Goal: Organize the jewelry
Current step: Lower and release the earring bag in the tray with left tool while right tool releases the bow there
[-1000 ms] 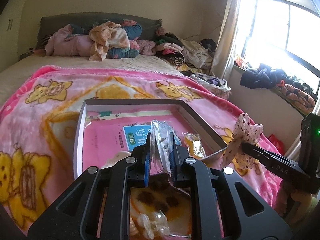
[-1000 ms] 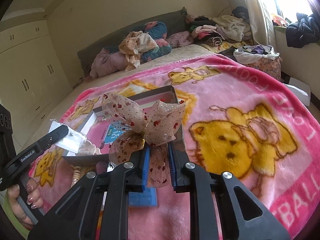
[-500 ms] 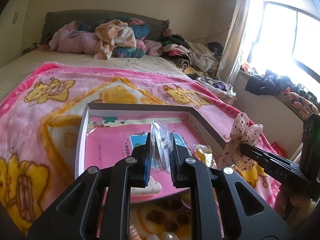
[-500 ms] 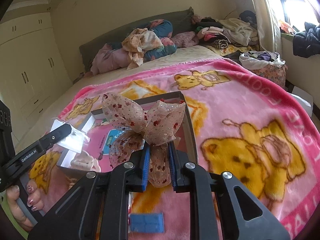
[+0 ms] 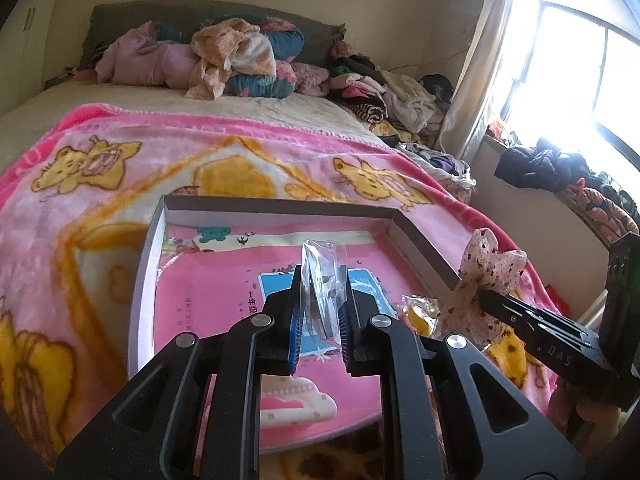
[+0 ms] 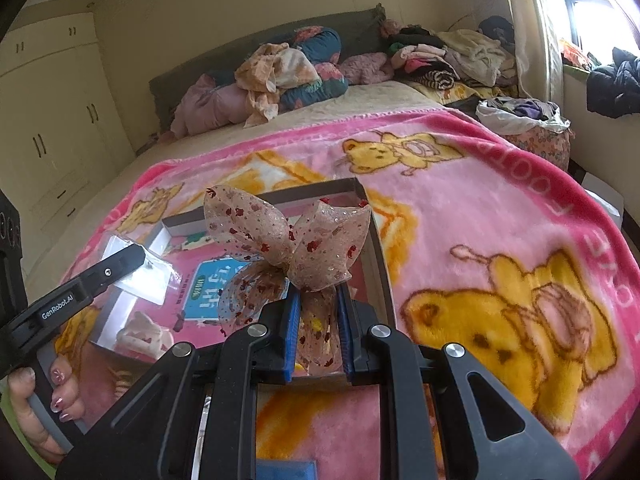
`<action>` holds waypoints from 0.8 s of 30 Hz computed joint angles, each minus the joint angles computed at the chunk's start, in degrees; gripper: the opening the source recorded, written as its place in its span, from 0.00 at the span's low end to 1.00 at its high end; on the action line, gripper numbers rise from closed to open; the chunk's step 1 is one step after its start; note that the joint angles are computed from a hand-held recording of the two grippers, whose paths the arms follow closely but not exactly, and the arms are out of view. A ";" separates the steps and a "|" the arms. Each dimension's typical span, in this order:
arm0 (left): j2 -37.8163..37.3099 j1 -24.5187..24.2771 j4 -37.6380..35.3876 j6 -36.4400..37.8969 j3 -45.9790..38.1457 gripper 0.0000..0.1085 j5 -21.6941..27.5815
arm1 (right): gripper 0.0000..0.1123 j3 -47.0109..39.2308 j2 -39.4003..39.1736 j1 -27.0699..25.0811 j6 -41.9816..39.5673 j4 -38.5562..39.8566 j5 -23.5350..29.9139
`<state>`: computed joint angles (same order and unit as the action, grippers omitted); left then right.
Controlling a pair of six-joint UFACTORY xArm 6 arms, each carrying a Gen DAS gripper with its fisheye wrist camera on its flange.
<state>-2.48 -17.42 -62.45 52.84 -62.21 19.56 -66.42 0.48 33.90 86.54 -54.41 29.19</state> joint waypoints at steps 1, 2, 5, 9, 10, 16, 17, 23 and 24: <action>0.38 -0.01 0.65 -0.51 -0.20 0.08 0.04 | 0.15 -0.11 0.24 -0.10 -0.18 0.25 0.03; 0.85 0.03 1.24 -1.08 -0.50 0.08 -0.01 | 0.15 -0.33 0.51 -0.17 -0.54 0.68 0.16; 2.11 0.43 2.46 -2.47 -1.27 0.08 0.87 | 0.15 -0.73 1.23 -0.61 -1.16 1.35 0.02; 3.26 0.87 4.01 -4.16 -1.86 0.08 1.54 | 0.15 -1.43 2.28 -0.97 -2.31 2.68 0.25; 3.37 0.92 4.27 -4.35 -1.92 0.08 1.55 | 0.15 -1.64 2.57 -1.03 -2.59 2.94 0.37; 4.59 1.14 6.06 -6.08 -2.38 0.08 1.52 | 0.16 -2.20 3.84 -1.22 -3.96 4.51 0.67; 4.68 1.18 6.40 -6.47 -2.35 0.08 1.49 | 0.17 -2.31 4.00 -1.17 -4.14 4.66 0.87; 5.25 1.60 7.04 -6.96 -2.27 0.08 1.51 | 0.20 -1.90 4.04 -0.89 -2.83 3.49 1.50; 5.24 1.60 7.05 -6.96 -2.24 0.08 1.51 | 0.21 -1.97 4.02 -0.75 -2.63 3.26 1.80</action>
<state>2.77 -15.82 -55.40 45.88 -64.45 21.07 -68.39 4.49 33.15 83.90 -51.15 30.99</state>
